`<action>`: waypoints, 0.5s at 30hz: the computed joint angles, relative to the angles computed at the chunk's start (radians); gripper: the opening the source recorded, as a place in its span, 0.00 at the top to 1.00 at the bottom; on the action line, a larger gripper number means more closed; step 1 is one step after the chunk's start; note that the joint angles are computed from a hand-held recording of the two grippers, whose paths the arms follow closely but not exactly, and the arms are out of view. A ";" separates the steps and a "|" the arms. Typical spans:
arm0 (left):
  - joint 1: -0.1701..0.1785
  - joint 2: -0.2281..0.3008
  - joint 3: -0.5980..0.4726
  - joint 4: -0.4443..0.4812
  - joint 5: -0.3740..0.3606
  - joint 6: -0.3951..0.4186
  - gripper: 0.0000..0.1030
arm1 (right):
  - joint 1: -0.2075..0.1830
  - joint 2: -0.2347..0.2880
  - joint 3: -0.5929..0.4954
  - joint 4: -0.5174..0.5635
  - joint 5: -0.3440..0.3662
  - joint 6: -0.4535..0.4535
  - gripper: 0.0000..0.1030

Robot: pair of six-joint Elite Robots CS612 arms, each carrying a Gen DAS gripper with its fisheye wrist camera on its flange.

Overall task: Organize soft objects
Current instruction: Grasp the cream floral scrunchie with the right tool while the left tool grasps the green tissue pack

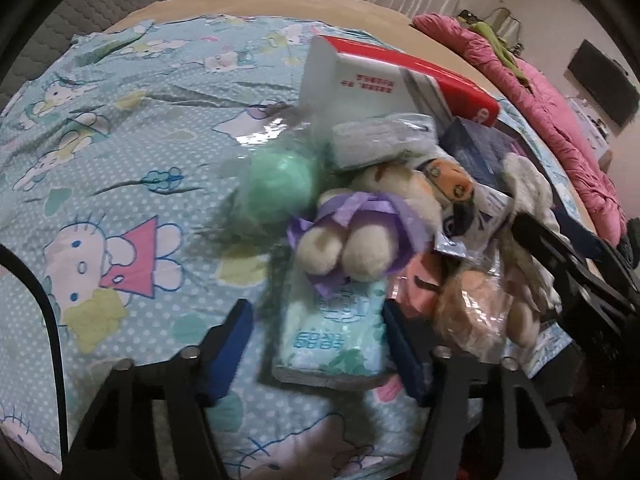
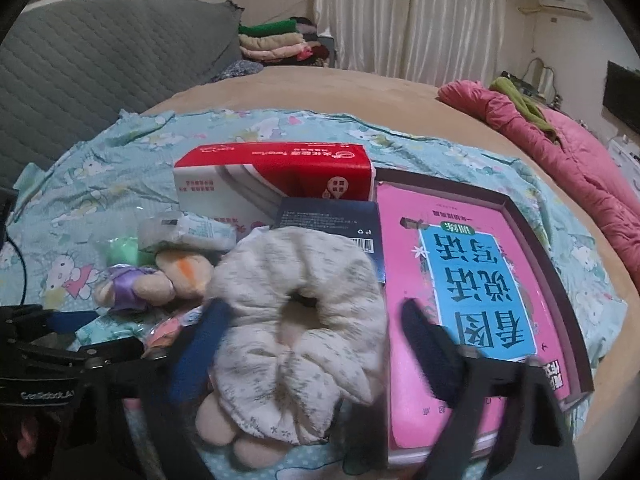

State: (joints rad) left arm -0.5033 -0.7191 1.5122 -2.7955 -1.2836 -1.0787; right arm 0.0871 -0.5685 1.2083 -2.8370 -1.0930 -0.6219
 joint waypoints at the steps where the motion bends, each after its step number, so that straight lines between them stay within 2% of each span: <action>1: -0.002 0.001 -0.002 -0.005 -0.004 0.008 0.51 | 0.000 -0.001 -0.002 0.019 -0.001 -0.011 0.46; 2: -0.002 0.003 -0.003 -0.014 -0.008 0.022 0.53 | -0.001 -0.002 -0.006 0.046 0.008 -0.025 0.58; 5: -0.008 0.001 -0.002 -0.013 0.000 0.028 0.55 | -0.010 0.000 -0.016 0.086 0.038 -0.015 0.70; 8: -0.006 -0.006 0.018 -0.051 -0.010 0.001 0.56 | -0.020 0.001 -0.022 0.080 0.060 0.016 0.73; 15: -0.017 -0.032 0.048 -0.042 0.012 -0.025 0.58 | -0.043 -0.005 -0.022 0.072 0.124 0.070 0.74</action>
State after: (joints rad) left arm -0.5207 -0.7515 1.5599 -2.8374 -1.2720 -1.1041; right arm 0.0445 -0.5731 1.1858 -2.7651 -0.9692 -0.5521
